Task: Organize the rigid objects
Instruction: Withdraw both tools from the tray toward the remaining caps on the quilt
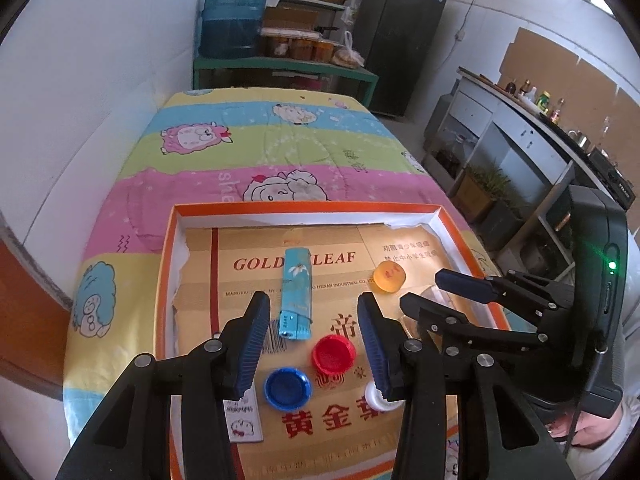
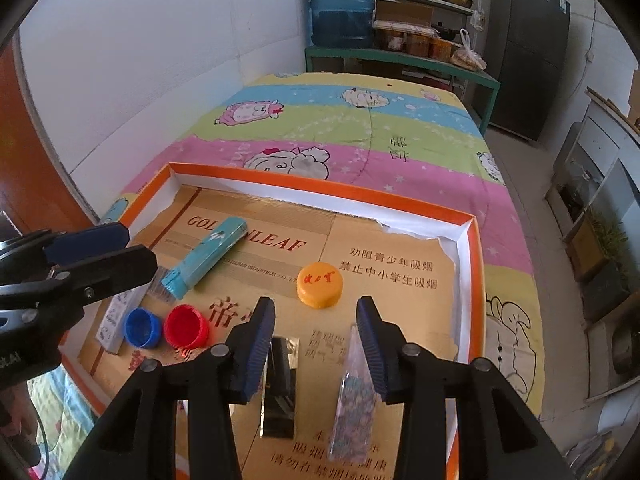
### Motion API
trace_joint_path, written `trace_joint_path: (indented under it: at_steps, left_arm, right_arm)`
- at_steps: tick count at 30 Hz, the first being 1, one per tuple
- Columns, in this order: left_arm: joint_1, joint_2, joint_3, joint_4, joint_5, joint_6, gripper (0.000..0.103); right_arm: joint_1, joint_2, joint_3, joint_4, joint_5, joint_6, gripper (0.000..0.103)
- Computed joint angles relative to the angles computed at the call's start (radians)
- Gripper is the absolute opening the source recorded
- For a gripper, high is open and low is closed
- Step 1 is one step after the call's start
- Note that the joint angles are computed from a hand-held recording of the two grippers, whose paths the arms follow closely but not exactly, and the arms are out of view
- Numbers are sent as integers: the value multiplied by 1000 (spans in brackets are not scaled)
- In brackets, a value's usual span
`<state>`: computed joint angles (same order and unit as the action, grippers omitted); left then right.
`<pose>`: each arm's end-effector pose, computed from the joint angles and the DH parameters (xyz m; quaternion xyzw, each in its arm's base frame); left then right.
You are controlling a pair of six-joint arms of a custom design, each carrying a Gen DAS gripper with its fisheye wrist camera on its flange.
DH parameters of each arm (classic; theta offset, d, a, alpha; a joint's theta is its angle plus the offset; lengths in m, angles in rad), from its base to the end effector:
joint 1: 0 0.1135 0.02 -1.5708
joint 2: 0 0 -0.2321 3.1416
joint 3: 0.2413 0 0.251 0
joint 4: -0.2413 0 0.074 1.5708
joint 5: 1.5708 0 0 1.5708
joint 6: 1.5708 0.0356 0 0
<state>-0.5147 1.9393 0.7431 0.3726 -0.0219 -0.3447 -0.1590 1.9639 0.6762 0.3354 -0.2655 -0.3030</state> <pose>0.2816 -0.1584 0.0447 0.0751 0.9279 -0.1428 0.3360 0.2951 -0.0379 0.0223 -0.1081 0.9388 0.0537 0.3225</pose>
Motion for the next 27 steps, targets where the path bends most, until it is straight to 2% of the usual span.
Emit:
trace_joint_path:
  at_steps: [16,27]
  left_arm:
    - [-8,-217,-250,70,3,-56,47]
    - [-71,-350,-412,109,-44,-107,47]
  right_arm:
    - [5,-207,-204,26,-9,13,42]
    - [-17,-348,-350,30,-47,17,42]
